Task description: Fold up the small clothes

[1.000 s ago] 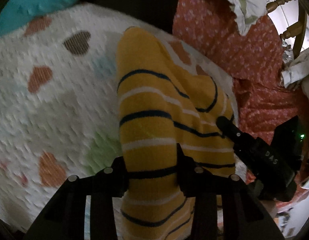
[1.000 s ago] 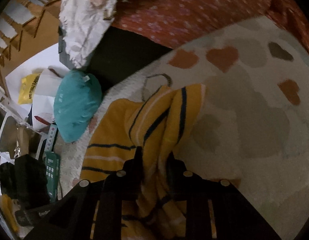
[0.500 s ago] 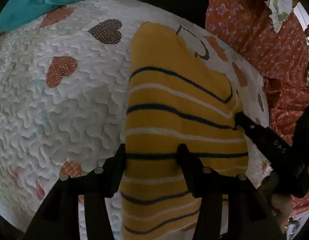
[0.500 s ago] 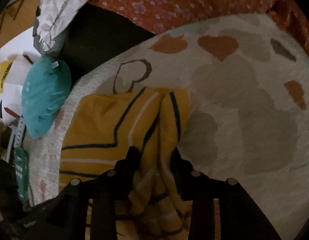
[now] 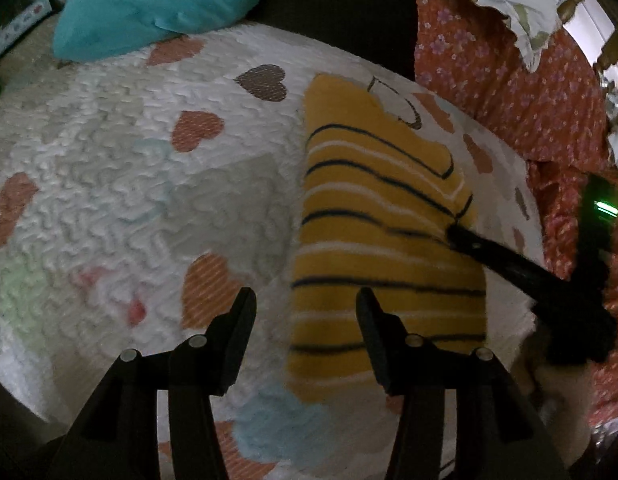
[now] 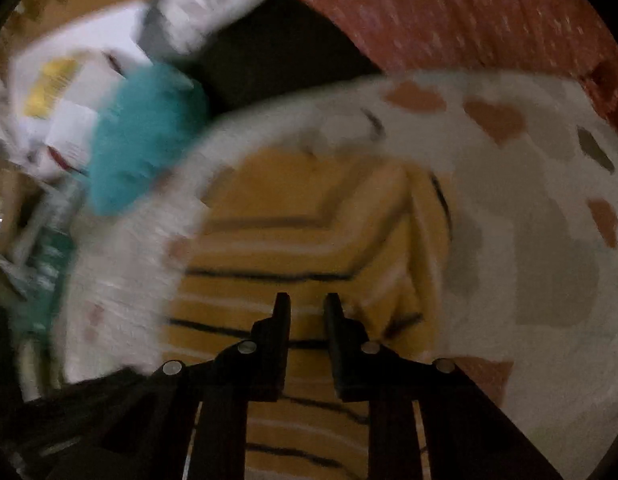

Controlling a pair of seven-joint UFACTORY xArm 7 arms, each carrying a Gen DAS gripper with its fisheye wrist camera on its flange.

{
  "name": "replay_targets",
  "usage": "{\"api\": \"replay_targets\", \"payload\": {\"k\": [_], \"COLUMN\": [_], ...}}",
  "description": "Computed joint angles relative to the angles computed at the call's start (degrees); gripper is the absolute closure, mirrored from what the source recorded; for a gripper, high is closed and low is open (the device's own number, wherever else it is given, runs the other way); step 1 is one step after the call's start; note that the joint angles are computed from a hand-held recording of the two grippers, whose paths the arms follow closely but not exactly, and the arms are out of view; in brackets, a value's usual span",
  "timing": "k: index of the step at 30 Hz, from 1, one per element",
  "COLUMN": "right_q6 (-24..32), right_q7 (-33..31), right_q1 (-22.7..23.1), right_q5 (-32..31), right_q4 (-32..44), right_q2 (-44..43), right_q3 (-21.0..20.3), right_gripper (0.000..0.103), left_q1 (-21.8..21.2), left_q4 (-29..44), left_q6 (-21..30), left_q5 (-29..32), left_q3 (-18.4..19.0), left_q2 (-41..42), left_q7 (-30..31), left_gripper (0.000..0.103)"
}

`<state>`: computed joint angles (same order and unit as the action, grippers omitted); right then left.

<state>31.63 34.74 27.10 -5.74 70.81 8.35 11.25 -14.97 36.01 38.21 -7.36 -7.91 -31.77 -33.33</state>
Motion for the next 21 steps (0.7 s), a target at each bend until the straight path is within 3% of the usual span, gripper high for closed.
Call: {"api": "replay_targets", "payload": {"k": [4,7,8,10,14,18,21], "right_q6": [1.5,9.5,10.9,6.6,1.0,-0.2,1.5], "right_q7": [4.3,12.7,13.8,12.8,13.7,16.4,18.7], "right_q1": [-0.1,1.4,1.7,-0.8,-2.4,-3.4,-3.2], "right_q5": [-2.2,-11.4,-11.6,-7.5,-7.2,-5.9,-5.6], "right_q4": [-0.4,2.1,1.2,-4.8,-15.8,-24.2,-27.9], "right_q2": [-0.5,-0.8,-1.4,-6.1,-17.6,-28.2,-34.0], "right_q3": [-1.1,-2.1,-3.0,-1.7,0.5,4.4,8.0], "right_gripper": [0.102,0.100,0.100,0.099,0.094,0.064,0.060], "left_q1": [-0.4,-0.4,-0.4,0.3,2.0,3.8,3.9], "left_q4": [-1.6,-2.6,-2.8,-3.2,-2.8,-2.3,-2.1], "left_q6": [1.7,3.1,3.4,4.7,7.6,11.5,15.4], "left_q5": [0.9,2.2,2.6,4.7,10.2,14.4,15.9], "left_q3": [-1.1,-2.4,-2.8,-4.7,-9.4,-14.0,-16.6], "left_q2": [-3.3,-6.5,-7.2,-10.3,-16.0,-23.2,-28.0], "left_q7": [-0.6,-1.8,-2.2,-4.1,-8.5,-15.1,-19.2], "left_gripper": [0.053,0.053,0.052,0.052,0.050,0.033,0.024]}}
